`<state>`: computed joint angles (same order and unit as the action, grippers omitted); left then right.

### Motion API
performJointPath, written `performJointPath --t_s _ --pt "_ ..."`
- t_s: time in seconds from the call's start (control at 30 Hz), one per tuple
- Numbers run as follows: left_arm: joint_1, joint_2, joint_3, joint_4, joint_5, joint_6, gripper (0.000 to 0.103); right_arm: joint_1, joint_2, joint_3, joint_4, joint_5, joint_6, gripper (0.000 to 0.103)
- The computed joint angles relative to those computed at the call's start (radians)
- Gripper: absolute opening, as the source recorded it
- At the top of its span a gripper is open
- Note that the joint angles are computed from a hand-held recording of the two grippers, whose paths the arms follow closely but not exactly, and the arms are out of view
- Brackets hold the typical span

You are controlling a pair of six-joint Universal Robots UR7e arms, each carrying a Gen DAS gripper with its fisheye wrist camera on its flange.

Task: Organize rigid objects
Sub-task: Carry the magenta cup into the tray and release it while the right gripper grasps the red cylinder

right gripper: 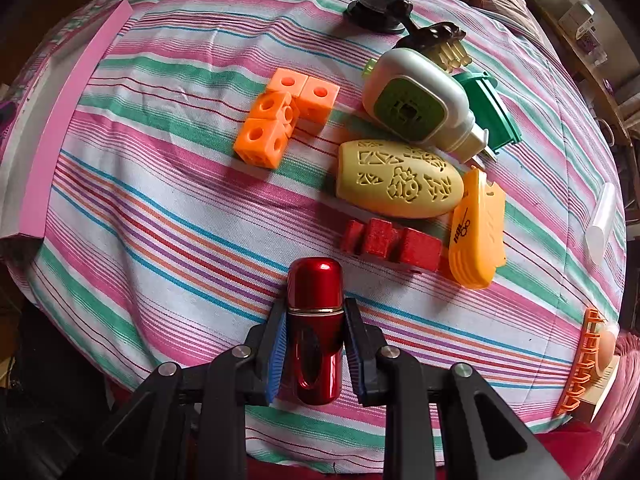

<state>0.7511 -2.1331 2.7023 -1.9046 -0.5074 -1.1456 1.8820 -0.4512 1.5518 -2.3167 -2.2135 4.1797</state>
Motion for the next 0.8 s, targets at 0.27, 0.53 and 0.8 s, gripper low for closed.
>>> performJointPath --t_s 0.27,0.53,0.8 --pt "0.219 0.255 -0.033 -0.476 0.058 0.327 0.055 -0.017 -0.011 -0.018 0.035 -0.007 0.014 0.026" --pt "0.321 0.379 -0.087 -0.655 0.077 0.457 0.055 -0.036 -0.022 -0.036 0.063 -0.018 0.032 0.026" --pt "0.25 0.267 -0.066 -0.457 0.119 0.325 0.069 -0.023 -0.002 -0.084 0.095 -0.013 0.069 0.026"
